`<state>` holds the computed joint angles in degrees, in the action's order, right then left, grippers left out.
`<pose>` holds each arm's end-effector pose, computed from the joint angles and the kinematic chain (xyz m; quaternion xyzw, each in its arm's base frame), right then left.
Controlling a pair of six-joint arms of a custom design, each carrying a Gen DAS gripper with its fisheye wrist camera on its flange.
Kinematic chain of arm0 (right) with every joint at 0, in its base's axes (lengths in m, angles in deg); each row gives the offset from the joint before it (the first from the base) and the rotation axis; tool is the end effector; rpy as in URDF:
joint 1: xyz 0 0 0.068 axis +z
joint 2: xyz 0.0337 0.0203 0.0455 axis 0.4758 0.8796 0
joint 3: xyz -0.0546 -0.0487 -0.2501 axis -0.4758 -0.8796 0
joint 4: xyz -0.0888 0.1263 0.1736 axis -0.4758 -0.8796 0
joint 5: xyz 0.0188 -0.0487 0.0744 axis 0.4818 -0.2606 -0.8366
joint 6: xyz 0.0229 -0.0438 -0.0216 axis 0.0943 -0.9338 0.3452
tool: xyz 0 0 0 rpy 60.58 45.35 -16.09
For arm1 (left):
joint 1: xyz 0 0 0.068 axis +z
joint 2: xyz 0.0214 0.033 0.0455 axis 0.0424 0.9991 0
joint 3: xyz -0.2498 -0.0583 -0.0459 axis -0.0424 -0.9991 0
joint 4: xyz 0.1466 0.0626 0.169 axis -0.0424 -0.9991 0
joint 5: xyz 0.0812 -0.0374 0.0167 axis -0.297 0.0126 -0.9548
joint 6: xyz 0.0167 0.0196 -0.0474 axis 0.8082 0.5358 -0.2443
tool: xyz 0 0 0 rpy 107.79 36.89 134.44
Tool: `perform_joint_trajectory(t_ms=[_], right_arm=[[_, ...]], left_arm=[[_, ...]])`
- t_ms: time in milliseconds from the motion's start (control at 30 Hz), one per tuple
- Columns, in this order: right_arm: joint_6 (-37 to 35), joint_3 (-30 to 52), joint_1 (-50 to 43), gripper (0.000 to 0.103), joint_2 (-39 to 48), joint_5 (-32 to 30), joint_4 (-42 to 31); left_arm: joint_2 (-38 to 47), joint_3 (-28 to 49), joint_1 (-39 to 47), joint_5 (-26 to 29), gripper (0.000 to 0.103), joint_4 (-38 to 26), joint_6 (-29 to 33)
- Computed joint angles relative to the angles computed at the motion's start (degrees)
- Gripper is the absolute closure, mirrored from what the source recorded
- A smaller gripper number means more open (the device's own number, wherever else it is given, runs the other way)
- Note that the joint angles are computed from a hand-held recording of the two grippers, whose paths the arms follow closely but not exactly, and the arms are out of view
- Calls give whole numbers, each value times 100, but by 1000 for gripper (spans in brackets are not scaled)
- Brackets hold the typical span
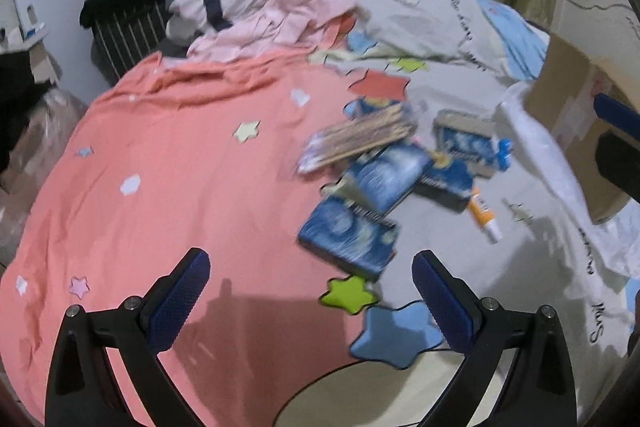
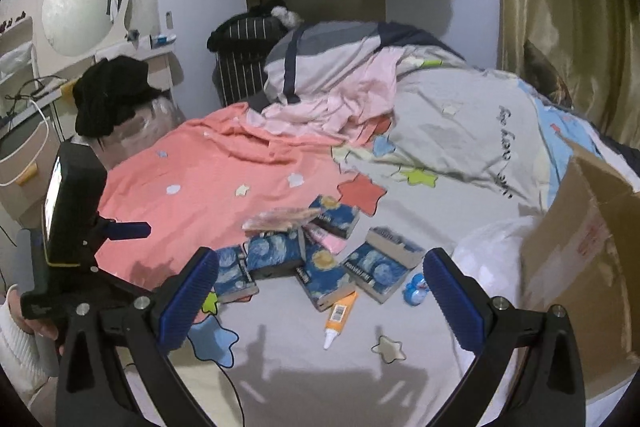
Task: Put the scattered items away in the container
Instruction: 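Withdraw both tools from the cardboard box back toward the tissue packs, then close the left gripper on another Starry Night tissue pack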
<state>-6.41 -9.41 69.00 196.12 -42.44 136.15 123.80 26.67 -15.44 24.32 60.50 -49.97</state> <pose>0.1942 0.1596 0.0662 -0.2222 0.8617 0.1231 0.4393 0.3192 -0.0963 0.0926 0.0513 0.9460 0.0142 0.3199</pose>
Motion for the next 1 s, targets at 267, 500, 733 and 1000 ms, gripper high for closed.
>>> perform_joint_trajectory(t_ms=[267, 500, 733, 1000], right_arm=[[-157, 505, 122, 0, 1145, 508, 11], [-113, 1097, 75, 1, 2041, 789, -154], [-178, 1377, 73, 1, 2530, 814, -85], [-204, 1438, -13, 1, 2757, 747, 88]], left_arm=[[287, -151, -4, -185, 0, 447, 311], [842, 166, -139, -596, 0, 652, 614], [1164, 538, -7, -117, 0, 752, 785], [1180, 304, -139, 37, 0, 1133, 1026]])
